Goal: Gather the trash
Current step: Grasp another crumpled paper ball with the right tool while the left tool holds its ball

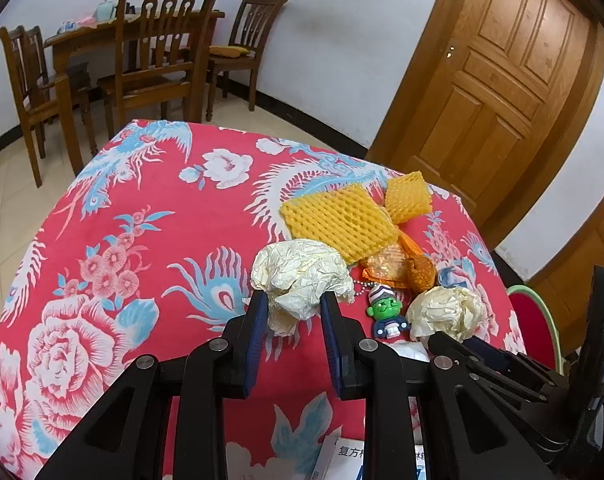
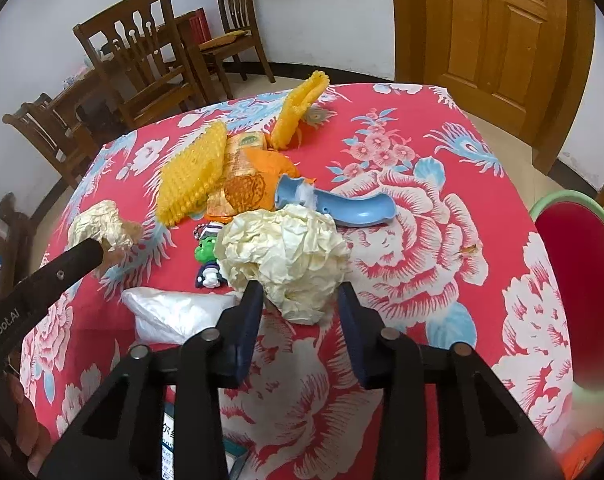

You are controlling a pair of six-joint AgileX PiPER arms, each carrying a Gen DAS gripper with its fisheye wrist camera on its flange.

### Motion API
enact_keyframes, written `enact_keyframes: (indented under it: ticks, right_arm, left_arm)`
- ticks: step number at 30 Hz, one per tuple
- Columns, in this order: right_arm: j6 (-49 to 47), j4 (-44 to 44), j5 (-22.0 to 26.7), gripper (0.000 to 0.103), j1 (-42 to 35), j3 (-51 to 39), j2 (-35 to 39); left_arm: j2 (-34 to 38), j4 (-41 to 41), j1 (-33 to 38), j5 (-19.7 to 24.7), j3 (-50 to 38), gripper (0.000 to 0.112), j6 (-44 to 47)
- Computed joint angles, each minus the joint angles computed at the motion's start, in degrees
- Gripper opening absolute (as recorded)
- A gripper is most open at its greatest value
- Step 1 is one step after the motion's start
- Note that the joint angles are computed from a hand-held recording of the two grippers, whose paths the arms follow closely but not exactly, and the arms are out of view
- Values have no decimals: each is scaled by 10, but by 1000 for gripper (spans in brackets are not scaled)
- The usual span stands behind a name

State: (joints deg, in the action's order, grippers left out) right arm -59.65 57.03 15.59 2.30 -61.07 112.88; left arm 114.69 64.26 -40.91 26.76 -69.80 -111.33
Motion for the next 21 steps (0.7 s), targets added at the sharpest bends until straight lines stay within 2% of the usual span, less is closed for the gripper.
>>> enact_keyframes:
  ticks: [6,21]
  right_arm:
    - [-39,42,5,34,-7,8,-8]
    - [-191,186,17,34,-60,90,-90]
  left_arm:
    - [-6,6,-6,5,2,28,-6]
    - [-34,12,-45,34,-1,28,-1]
